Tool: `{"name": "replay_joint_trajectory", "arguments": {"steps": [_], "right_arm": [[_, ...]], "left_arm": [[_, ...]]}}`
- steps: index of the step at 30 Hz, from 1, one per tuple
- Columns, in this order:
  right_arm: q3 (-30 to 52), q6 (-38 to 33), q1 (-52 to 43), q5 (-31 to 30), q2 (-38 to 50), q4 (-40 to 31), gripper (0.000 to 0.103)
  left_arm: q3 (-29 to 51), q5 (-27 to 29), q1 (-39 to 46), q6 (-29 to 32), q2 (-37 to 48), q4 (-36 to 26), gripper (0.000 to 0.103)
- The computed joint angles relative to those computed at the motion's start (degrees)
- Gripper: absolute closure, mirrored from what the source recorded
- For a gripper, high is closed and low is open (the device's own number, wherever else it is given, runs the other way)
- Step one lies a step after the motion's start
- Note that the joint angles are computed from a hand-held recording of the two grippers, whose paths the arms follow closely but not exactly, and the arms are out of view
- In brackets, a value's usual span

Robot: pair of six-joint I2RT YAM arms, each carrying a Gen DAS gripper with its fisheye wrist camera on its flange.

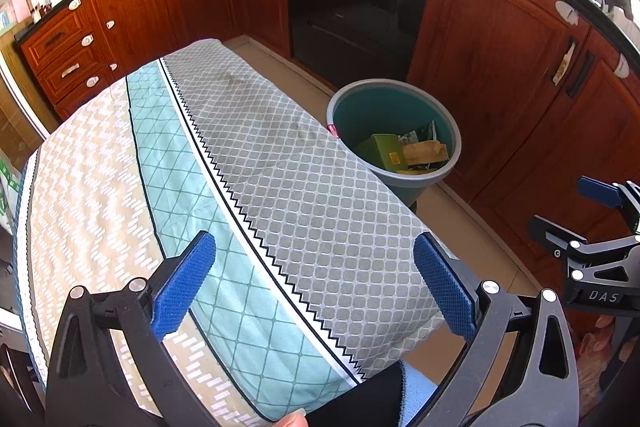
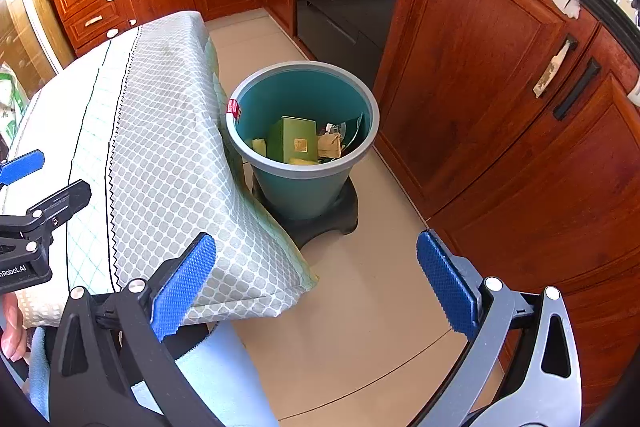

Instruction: Collect trash

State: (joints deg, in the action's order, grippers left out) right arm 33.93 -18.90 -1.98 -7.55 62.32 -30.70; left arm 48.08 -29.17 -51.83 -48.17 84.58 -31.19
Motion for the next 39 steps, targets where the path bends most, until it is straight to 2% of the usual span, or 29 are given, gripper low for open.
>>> {"name": "replay_joint_trajectory", "arguments": {"steps": [39], "right_arm": [[1.6, 1.3, 4.1, 2.6, 1.1, -0.3, 0.006]], "left_arm": [[-0.6, 0.2, 1.3, -0.7, -0.5, 0.4, 0.004]]}}
